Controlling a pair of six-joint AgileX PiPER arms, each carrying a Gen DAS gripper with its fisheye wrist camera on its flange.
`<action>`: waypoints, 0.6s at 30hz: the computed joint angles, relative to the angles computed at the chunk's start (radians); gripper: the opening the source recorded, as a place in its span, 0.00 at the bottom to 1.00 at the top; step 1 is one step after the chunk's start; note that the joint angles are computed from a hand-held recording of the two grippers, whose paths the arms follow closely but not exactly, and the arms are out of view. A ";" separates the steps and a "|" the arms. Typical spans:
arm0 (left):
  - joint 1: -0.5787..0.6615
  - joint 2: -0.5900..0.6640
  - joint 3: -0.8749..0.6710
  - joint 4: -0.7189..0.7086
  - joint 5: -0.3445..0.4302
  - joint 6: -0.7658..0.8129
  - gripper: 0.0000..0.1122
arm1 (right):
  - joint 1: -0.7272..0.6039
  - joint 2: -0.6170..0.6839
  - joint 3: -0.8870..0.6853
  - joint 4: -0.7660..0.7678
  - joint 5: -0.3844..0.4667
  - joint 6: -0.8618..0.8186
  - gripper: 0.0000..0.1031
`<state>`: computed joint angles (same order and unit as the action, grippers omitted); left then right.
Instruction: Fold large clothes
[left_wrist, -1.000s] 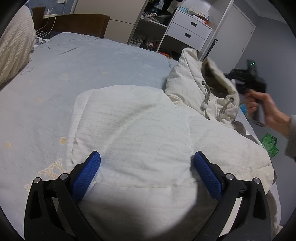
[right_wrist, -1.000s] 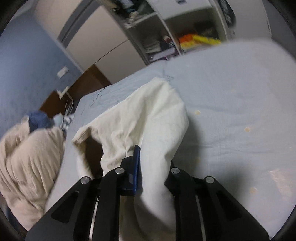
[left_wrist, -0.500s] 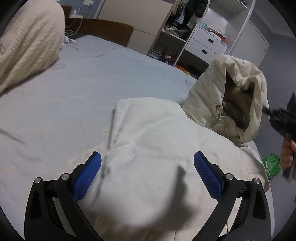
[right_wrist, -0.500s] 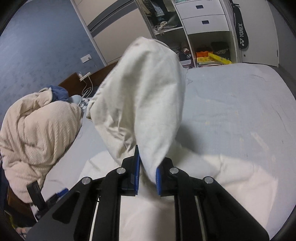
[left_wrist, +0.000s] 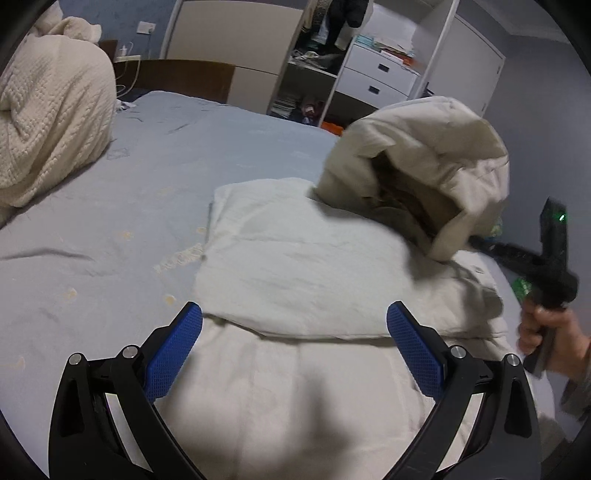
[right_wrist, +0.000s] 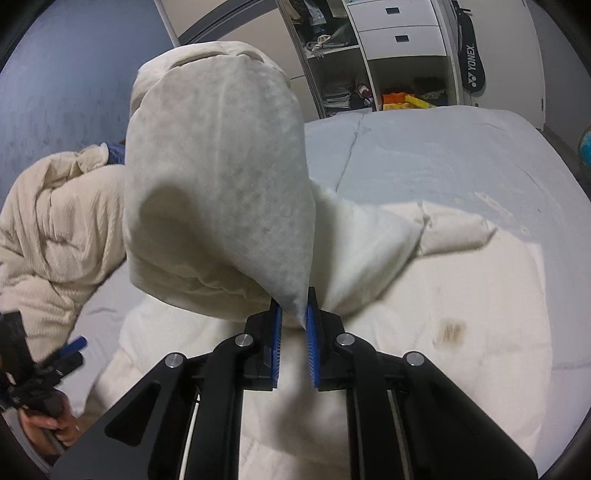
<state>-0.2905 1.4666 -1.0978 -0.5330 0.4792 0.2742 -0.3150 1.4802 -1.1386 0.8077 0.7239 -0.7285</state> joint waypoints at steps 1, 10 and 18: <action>-0.004 -0.007 0.003 -0.001 0.003 -0.006 0.86 | -0.005 -0.014 0.029 0.007 -0.009 -0.021 0.09; -0.084 0.089 -0.292 0.240 0.146 -0.230 0.86 | -0.081 -0.051 0.158 0.037 -0.003 -0.133 0.04; -0.128 0.215 -0.431 0.378 0.249 -0.296 0.86 | -0.193 -0.003 0.018 0.092 0.172 -0.119 0.19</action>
